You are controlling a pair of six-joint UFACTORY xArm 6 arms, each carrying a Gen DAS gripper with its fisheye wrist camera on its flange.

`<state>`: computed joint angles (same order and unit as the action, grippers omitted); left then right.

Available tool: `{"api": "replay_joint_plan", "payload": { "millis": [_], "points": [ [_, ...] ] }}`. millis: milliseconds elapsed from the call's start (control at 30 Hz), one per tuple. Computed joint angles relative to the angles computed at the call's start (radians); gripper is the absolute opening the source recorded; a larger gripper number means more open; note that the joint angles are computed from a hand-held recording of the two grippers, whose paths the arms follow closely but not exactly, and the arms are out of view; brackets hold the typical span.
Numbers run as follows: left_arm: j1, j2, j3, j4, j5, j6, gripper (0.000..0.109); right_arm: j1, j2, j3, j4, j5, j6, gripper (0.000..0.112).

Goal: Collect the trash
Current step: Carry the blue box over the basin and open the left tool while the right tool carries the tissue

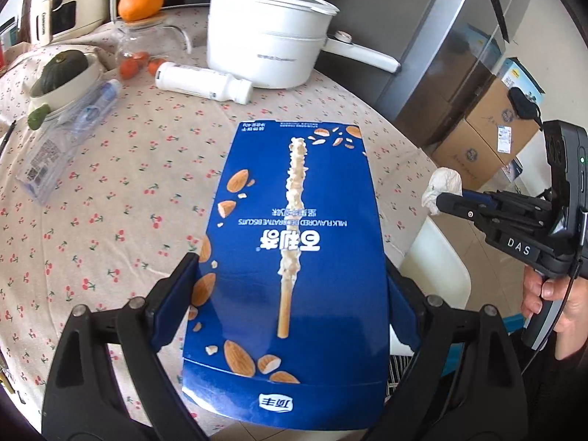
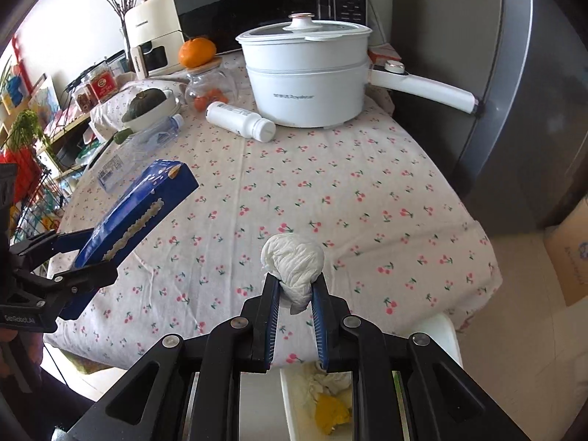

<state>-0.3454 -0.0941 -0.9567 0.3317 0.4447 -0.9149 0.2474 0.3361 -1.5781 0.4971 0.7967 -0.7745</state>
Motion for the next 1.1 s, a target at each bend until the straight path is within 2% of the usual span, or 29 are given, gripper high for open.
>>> {"api": "replay_joint_plan", "payload": {
  "millis": [333,500,700,1100],
  "points": [
    [-0.155,0.183,-0.195,-0.188,0.074,0.297,0.091,-0.143,-0.049,0.083,-0.084,-0.017,0.029,0.018],
    [-0.208,0.281,-0.294,-0.343,0.106,0.465,0.091,-0.214,-0.063,0.11,-0.091,0.009,0.031,0.018],
    [-0.242,0.412,-0.44,-0.365,0.183,0.531,0.092,-0.27,-0.087,0.152,-0.087,0.027,0.036,0.018],
    [-0.257,0.529,-0.544,-0.308,0.2,0.549,0.093,-0.304,-0.073,0.147,-0.089,0.052,0.056,0.018]
  ]
}}
